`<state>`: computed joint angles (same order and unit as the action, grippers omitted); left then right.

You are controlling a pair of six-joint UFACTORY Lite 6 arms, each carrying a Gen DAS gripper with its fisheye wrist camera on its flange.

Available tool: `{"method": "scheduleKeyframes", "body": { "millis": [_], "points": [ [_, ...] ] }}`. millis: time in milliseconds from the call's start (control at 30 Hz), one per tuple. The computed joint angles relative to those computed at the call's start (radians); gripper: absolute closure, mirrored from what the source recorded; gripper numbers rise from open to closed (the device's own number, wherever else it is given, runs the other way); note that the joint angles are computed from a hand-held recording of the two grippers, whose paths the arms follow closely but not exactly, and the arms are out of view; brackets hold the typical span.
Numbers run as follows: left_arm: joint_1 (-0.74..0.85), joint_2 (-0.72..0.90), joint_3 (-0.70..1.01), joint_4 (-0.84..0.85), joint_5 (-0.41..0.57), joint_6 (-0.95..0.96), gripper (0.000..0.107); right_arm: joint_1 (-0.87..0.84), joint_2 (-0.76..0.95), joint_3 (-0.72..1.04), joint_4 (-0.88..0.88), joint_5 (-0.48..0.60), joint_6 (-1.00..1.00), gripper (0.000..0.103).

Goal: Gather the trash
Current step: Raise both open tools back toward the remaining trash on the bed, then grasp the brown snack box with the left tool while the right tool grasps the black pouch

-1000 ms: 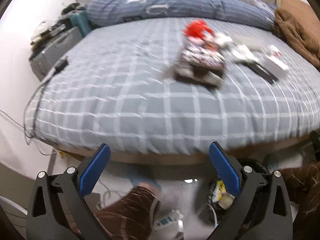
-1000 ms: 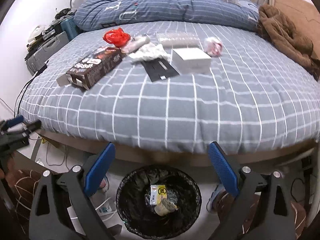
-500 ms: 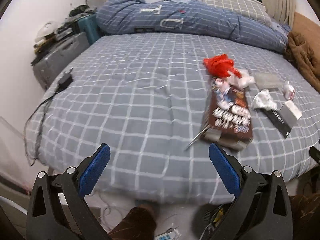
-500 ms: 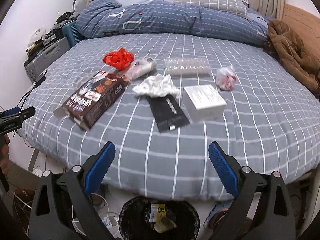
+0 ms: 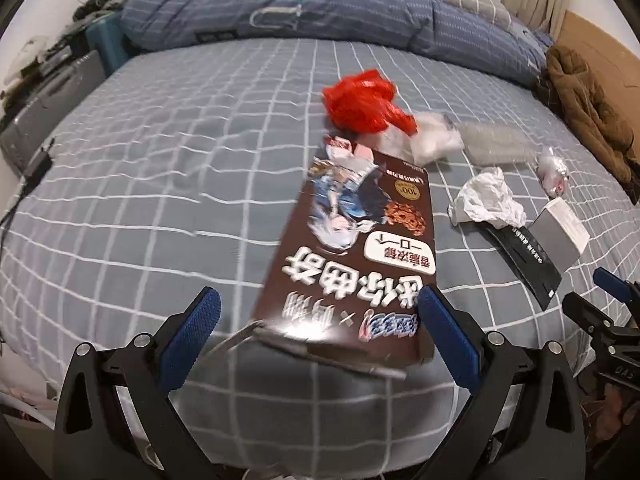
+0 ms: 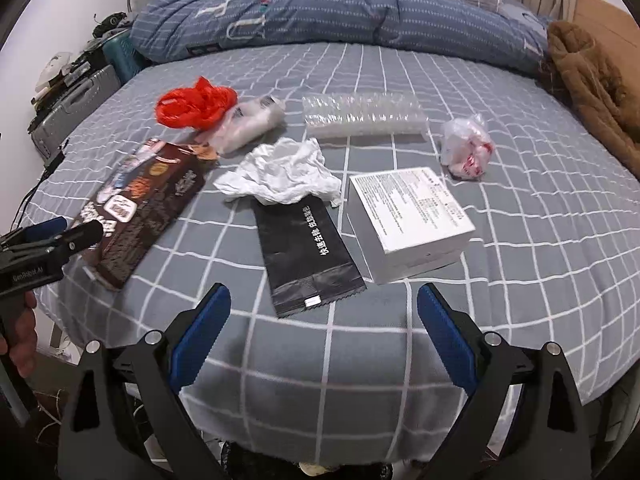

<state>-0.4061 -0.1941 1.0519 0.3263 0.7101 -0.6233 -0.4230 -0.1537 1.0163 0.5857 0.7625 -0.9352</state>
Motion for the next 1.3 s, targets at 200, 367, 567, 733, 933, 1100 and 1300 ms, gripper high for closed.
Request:
{"method": "scheduleKeyframes", "body": {
  "millis": [200,367,567,733,933,1100,1300],
  "points": [
    [0.000,0.078,0.060,-0.035,-0.025,0.021,0.010,0.043,0.095,0.026,0.008,-0.045,-0.002,0.013],
    [-0.023,0.179,0.148,-0.011,-0.011,0.001,0.010,0.065,0.174,0.069,0.016,-0.069,0.013,0.013],
    [-0.028,0.280,0.222,0.016,-0.008,-0.013,0.009,0.109,0.213,0.099,0.010,-0.080,0.028,0.019],
    [-0.011,0.345,0.259,-0.009,-0.012,0.000,0.009,0.151,0.255,0.139,-0.019,-0.082,0.068,0.030],
    [0.004,0.367,0.279,-0.040,-0.008,0.027,0.011,0.169,0.299,0.191,-0.061,-0.062,0.134,0.042],
    [0.006,0.349,0.265,-0.054,-0.004,0.031,0.012,0.185,0.301,0.193,-0.106,-0.079,0.178,0.053],
    [-0.032,0.278,0.204,0.018,0.004,-0.045,0.012,0.171,0.276,0.176,-0.090,-0.058,0.156,0.077]
  ]
}}
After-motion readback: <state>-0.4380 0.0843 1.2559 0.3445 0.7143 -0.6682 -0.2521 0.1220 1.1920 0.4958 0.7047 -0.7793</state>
